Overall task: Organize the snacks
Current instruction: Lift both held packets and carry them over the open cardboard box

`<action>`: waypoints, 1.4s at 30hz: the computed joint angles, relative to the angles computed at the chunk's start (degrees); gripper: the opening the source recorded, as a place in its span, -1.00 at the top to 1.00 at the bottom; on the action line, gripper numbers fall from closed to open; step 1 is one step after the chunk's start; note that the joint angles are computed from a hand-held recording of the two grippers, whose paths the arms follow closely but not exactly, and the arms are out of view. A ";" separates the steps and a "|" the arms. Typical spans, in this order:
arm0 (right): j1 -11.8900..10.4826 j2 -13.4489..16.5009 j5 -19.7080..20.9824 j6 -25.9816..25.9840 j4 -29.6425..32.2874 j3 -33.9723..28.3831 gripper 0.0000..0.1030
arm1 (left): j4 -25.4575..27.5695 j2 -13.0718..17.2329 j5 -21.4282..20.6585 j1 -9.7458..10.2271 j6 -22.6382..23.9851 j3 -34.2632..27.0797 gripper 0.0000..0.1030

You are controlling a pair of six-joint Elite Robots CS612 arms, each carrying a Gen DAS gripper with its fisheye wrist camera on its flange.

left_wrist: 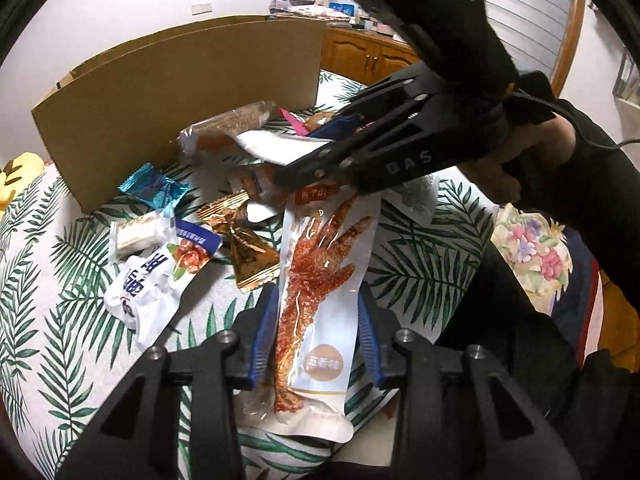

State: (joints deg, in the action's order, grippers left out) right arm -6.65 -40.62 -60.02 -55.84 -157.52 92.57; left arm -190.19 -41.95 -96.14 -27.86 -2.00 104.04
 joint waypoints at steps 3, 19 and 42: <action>-0.31 -0.22 0.67 0.28 -1.30 0.67 0.35 | -1.27 -0.15 0.57 0.15 -1.04 0.44 0.31; -2.62 -2.89 8.24 6.63 -15.16 5.50 0.43 | -7.38 -1.12 1.73 0.45 -3.96 2.48 0.31; -3.77 -3.41 14.54 14.94 -22.19 2.72 0.43 | -15.10 -2.51 5.44 2.87 -8.50 -1.29 0.30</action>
State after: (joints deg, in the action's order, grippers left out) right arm -10.43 -44.02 -45.48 -40.90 -179.71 95.30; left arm -205.30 -44.45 -90.70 -24.99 -10.50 102.75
